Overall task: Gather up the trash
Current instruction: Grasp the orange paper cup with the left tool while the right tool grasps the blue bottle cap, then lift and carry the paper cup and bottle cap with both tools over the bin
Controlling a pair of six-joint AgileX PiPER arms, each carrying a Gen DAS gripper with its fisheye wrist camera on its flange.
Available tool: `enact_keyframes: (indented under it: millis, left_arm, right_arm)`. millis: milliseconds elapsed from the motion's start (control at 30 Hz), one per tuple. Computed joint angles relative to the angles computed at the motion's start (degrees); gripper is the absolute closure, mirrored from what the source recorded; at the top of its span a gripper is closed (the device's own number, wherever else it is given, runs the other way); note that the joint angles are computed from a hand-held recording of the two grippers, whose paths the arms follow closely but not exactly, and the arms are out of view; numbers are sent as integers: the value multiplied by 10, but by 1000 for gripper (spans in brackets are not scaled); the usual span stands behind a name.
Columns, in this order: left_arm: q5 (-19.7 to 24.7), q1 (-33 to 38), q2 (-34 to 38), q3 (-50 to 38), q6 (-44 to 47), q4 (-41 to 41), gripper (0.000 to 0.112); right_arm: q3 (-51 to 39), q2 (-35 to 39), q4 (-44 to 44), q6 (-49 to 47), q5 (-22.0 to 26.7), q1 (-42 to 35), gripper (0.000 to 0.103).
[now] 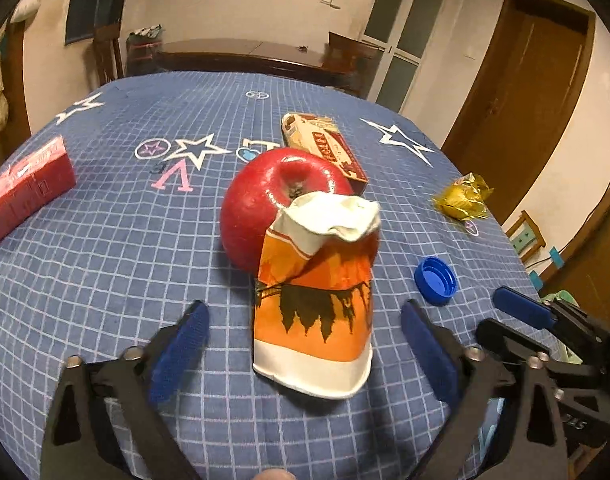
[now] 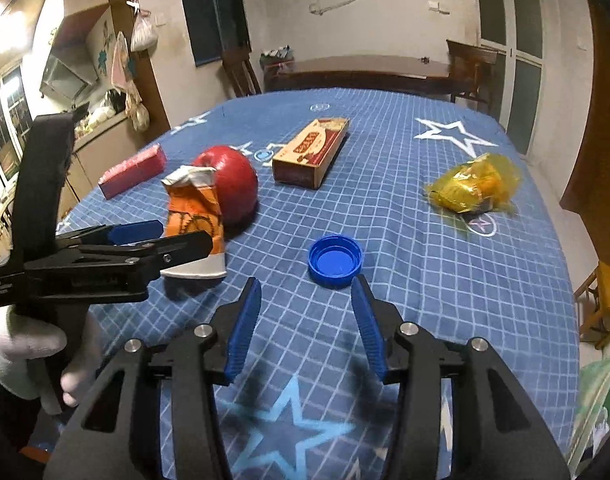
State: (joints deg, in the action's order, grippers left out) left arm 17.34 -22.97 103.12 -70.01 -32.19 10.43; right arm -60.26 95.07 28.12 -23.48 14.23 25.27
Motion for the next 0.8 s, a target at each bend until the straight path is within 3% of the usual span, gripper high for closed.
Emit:
enact_keyframes:
  millis: [67, 200, 333, 467, 533, 633, 800]
  left_arm:
    - [-1, 14, 11, -9, 76, -77, 44]
    - [-13, 28, 9, -1, 204, -203, 55]
    - [-29, 28, -8, 22, 198, -191, 63]
    - [-35, 39, -27, 47, 265, -254, 66]
    - [-40, 44, -43, 65, 296, -279, 66]
    - [-49, 49, -72, 95, 321, -298, 66]
    - [-66, 43, -124, 143, 244, -211, 66]
  right_arm:
    - [-21, 20, -34, 35, 7, 0, 58]
    - [-70, 56, -163, 171, 28, 7, 54]
    - [-116, 85, -264, 267, 66, 20, 51]
    - [-136, 104, -321, 319, 88, 31, 51]
    - [-138, 107, -329, 330, 92, 35, 65]
    - [-118, 98, -359, 366, 76, 42, 66]
    - [-69, 56, -449, 475, 37, 63, 66]
